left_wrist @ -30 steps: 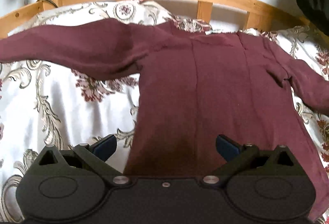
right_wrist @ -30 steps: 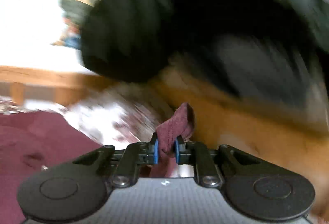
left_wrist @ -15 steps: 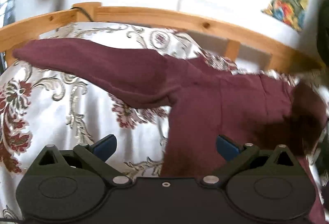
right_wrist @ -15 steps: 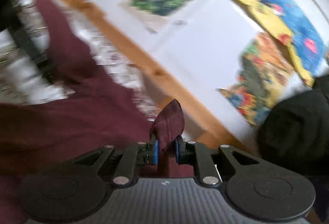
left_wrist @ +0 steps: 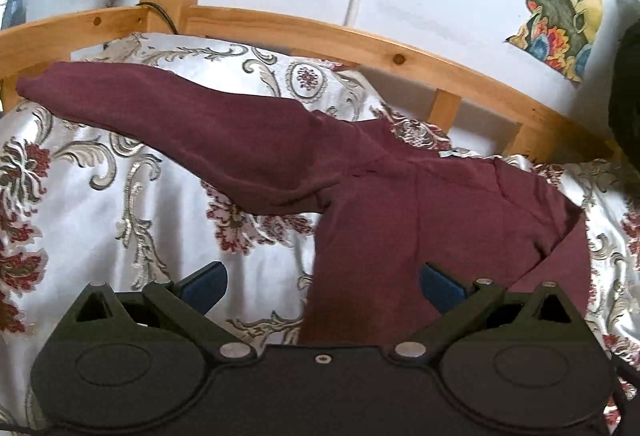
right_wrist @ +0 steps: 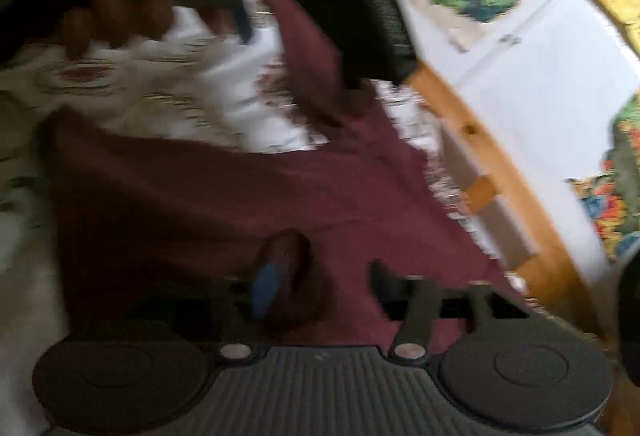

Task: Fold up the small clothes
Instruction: 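Carry the held sleeve across the shirt body and open the right tool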

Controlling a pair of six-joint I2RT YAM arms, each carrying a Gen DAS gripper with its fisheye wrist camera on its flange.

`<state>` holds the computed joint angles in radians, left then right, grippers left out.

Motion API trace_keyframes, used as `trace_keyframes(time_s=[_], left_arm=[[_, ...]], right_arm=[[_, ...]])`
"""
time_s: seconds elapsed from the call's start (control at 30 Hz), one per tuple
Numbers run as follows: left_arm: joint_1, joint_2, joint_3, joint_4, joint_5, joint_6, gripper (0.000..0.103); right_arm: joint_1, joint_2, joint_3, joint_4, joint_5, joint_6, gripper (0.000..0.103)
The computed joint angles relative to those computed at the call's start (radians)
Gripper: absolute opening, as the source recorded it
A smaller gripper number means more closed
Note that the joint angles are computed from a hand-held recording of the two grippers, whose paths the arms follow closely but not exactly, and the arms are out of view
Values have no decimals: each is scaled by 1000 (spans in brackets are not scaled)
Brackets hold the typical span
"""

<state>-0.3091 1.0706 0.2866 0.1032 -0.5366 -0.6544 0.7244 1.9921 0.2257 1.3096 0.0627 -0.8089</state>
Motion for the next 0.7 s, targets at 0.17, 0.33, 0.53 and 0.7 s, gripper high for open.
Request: trace_keyframes(time_s=[0.17,0.33,0.53,0.7], left_arm=[[29,53,-11,84,111,1,102],[12,221,12,209,190,46,102],[-29,413,98,169,189,82,102],[-55,498,165,74,166,81,102]], right_arm=[[-51,-181,-102,-132,-59,-8,91],[-245,-352,-111,-292,-138,102,98],[-513,-213,44,-296,-242,372,95],[-662,-30,283,-364,-315,587,70]])
